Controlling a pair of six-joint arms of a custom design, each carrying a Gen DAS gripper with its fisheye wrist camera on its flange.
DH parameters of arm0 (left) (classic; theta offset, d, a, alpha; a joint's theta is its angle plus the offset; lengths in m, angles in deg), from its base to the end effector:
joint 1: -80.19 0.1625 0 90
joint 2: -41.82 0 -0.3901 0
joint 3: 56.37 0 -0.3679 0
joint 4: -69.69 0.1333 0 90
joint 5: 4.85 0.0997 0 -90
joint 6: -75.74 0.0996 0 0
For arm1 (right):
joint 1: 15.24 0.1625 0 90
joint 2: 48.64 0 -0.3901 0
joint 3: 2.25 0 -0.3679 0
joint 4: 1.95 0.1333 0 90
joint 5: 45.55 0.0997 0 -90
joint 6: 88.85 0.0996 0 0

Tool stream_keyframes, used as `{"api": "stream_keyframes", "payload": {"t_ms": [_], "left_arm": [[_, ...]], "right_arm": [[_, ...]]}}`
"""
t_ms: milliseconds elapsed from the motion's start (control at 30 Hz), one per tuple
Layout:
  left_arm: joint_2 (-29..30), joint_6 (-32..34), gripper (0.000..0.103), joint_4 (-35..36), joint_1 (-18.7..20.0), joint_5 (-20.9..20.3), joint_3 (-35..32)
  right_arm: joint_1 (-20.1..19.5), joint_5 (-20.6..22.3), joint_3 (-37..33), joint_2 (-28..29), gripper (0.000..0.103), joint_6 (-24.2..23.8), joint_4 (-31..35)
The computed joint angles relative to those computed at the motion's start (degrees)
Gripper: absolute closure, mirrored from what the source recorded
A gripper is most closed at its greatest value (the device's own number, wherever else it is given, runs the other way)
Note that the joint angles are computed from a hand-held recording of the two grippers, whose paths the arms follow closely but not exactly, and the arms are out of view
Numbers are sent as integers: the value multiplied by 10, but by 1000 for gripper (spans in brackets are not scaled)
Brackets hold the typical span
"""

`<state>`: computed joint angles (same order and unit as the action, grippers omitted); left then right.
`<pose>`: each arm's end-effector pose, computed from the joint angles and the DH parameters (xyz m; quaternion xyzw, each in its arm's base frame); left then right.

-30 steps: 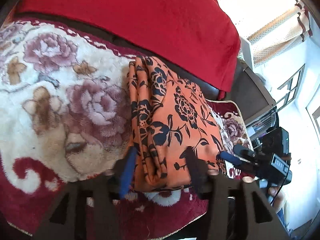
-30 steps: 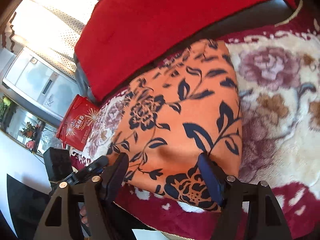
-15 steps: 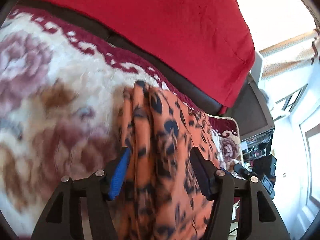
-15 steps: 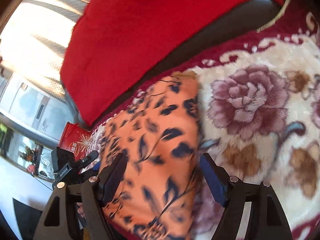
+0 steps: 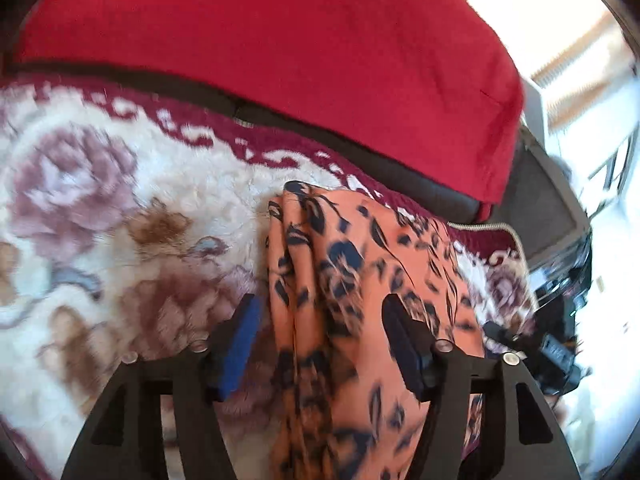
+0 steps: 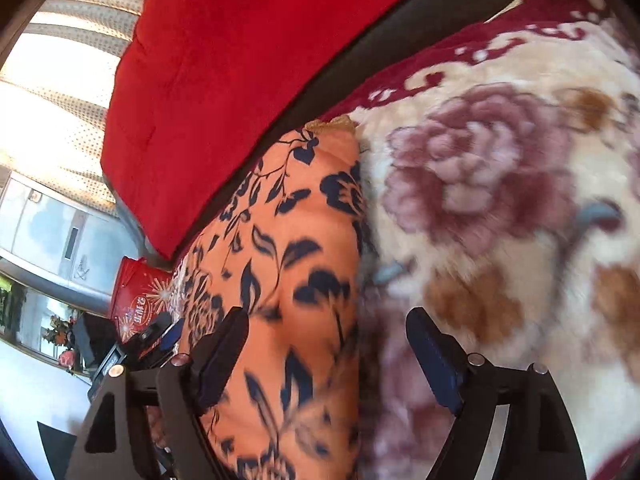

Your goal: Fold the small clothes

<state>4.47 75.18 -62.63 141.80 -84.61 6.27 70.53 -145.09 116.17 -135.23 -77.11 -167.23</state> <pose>-0.2317 -0.7464 0.1775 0.2241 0.9593 -0.1649 0.0486 0.0814 -0.4830 0.3551 -0.1591 -0.9125 0.3731 0.0529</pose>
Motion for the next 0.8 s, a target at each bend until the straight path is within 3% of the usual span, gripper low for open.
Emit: {"api": "stream_keyframes", "payload": {"t_ms": [200, 333, 433, 667, 800], "left_arm": [[-67, 18, 35, -43, -26, 55, 106], [-88, 19, 35, -56, -35, 67, 141], [-95, 21, 35, -62, -41, 82, 157], [-106, 35, 35, -76, -53, 110, 179], [-103, 42, 34, -72, -57, 115, 174]], "right_arm": [[32, -25, 62, -33, 19, 10, -32], [46, -41, 83, -37, 19, 4, -31], [58, -104, 76, -15, 20, 8, -4], [79, -113, 93, -41, 20, 19, -7], [67, -84, 97, -61, 20, 12, -16]]}}
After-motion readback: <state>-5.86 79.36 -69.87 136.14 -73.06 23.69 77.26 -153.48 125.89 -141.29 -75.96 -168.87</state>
